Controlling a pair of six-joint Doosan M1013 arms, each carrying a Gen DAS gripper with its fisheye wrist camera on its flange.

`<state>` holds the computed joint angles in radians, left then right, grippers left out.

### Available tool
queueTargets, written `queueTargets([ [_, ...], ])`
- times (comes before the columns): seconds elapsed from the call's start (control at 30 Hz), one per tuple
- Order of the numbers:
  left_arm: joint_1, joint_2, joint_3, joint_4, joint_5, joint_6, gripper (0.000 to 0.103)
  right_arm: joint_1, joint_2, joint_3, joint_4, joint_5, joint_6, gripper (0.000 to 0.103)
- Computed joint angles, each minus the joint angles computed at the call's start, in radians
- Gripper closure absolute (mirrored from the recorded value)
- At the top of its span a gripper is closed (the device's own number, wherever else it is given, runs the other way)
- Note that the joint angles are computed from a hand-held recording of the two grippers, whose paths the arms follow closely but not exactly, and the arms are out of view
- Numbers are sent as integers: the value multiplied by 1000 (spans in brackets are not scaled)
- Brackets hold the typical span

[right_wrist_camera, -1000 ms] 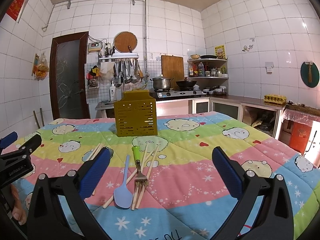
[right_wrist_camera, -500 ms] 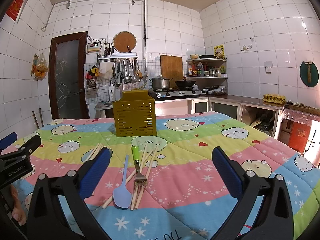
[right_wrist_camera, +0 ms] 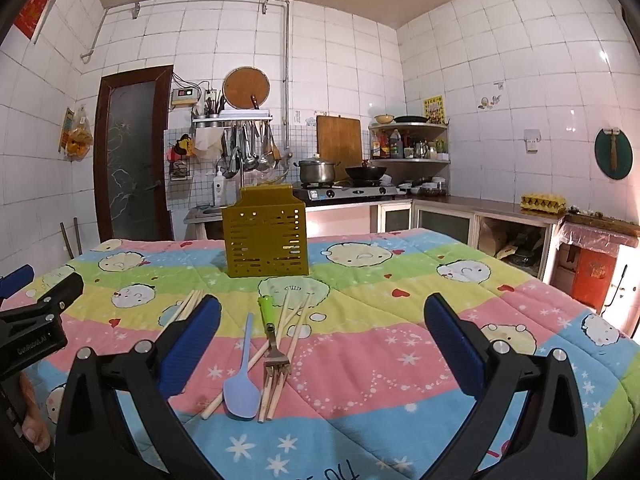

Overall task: Organize utensils
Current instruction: 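Lower the left tool toward the wooden chopsticks while the right tool lowers toward other chopsticks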

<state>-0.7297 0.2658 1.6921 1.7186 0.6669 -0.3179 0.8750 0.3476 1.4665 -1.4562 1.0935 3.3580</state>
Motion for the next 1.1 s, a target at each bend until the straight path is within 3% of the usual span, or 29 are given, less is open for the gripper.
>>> queueTargets([
  [0.13, -1, 1, 0, -1, -1, 0, 5, 0, 6, -12, 12, 8, -31, 4],
  [0.3, 8, 6, -19, -90, -34, 77, 5, 2, 16, -30, 29, 35, -57, 4],
  [0.5, 60, 20, -78, -466, -174, 402, 5, -10, 23, -60, 119, 52, -93, 4],
  [0.6, 80, 35, -110, -616, -194, 523, 5, -26, 19, -72, 173, 26, -132, 4],
  [0.93, 126, 150, -330, -1005, -65, 968, 5, -98, 53, -184, 276, 5, -293, 4],
  [1.1, 143, 214, -441, -1093, 8, 1081, 5, -141, 101, -266, 383, 20, -439, 4],
])
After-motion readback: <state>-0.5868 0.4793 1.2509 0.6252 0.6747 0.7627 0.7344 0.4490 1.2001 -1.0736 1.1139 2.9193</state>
